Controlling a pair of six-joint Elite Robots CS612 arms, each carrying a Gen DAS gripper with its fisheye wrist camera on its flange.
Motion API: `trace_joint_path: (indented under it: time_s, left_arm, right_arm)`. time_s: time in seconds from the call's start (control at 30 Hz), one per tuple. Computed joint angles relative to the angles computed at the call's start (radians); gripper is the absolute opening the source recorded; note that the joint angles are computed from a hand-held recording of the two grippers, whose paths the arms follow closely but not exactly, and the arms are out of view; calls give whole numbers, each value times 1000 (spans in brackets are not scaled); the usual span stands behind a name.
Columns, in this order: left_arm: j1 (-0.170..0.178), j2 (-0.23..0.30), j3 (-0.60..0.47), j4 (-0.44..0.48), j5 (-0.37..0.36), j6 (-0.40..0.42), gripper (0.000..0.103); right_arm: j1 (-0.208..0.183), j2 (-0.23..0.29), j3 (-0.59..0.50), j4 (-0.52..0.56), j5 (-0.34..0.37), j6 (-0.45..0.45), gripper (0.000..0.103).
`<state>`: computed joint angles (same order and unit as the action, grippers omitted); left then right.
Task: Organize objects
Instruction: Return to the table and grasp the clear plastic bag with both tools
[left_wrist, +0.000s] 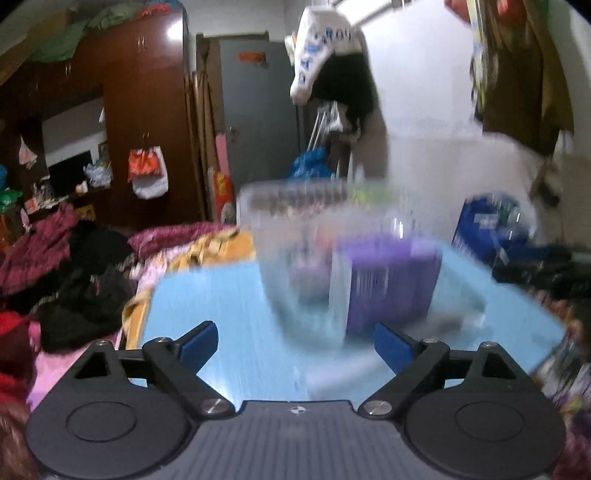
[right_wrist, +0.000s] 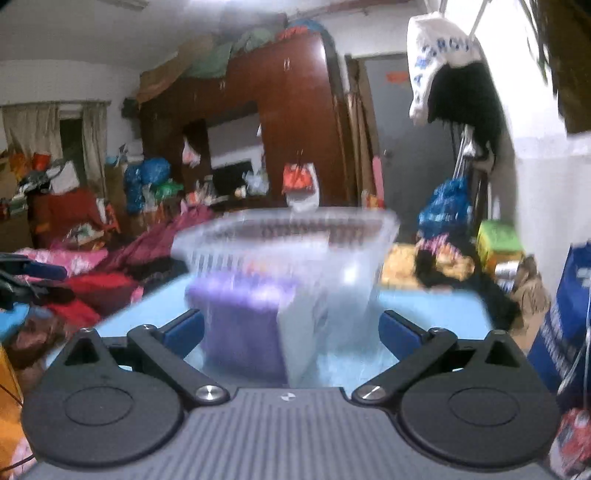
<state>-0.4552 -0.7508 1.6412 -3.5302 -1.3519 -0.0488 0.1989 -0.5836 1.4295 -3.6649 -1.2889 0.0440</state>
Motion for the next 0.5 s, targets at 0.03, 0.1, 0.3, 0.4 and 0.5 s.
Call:
trace_joint_path:
  time_s: [0.03,0.1,0.3,0.4,0.5]
  left_arm:
    - [-1,18,-5,-5,7,-22,93]
    - [8,48,-25,-5,-20,-74,93]
    - [23,120,-99,-29,-75,-187,93]
    - [20,138,-107,-32,-78,-219,93]
    - [11,153,-114,-54,-65,-229,93]
  right_arm:
    - [0,8,0,5,10,-3,103]
    - [1,27,-8,6,17,5,102]
    - [1,66,-42,19,-4,74,94]
    - [2,74,-58,49,-34,84,83]
    - [0,79,-70,78,-10,99,76]
